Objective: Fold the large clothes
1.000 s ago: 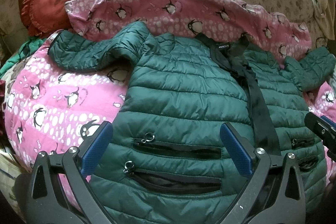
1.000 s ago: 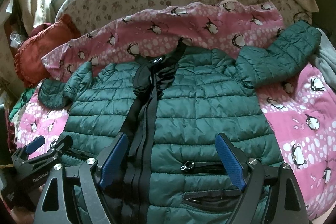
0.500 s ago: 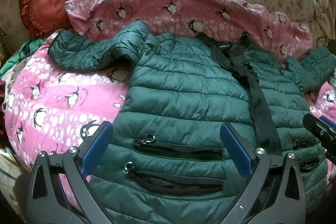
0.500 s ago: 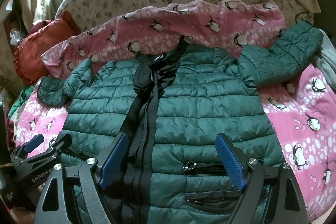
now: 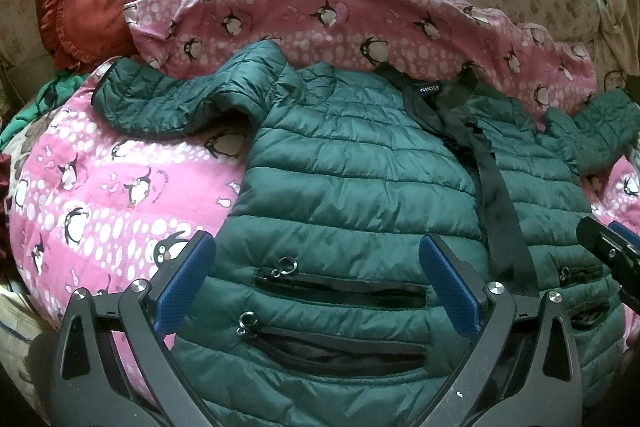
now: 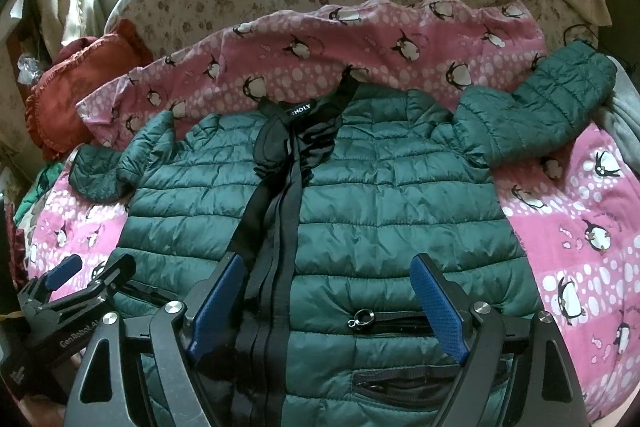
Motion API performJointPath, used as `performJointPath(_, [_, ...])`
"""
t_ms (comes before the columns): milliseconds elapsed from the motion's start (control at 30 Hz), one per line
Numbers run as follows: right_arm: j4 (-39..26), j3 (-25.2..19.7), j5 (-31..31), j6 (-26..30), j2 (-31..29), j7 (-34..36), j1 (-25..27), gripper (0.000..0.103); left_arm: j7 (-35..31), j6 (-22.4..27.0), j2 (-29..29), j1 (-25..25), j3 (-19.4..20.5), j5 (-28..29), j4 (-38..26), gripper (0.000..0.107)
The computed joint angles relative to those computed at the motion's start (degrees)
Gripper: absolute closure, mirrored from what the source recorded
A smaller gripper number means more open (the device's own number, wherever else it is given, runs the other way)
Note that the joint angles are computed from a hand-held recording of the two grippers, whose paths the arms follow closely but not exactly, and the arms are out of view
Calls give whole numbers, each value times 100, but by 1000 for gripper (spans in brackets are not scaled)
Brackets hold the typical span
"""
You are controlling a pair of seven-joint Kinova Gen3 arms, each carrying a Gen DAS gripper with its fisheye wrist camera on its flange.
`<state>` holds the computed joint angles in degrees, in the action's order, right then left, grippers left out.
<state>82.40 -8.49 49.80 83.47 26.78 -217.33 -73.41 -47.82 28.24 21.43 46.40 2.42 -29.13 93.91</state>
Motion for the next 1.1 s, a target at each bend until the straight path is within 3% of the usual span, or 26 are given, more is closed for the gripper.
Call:
performJointPath(533, [-143, 37, -489, -305, -7, 677, 451, 19, -263, 167, 255, -140, -65, 109, -492, 5])
performJointPath(1100, [-319, 296, -391, -830, 71, 1312, 847, 19, -542, 587, 788, -222, -161, 410, -1358, 5])
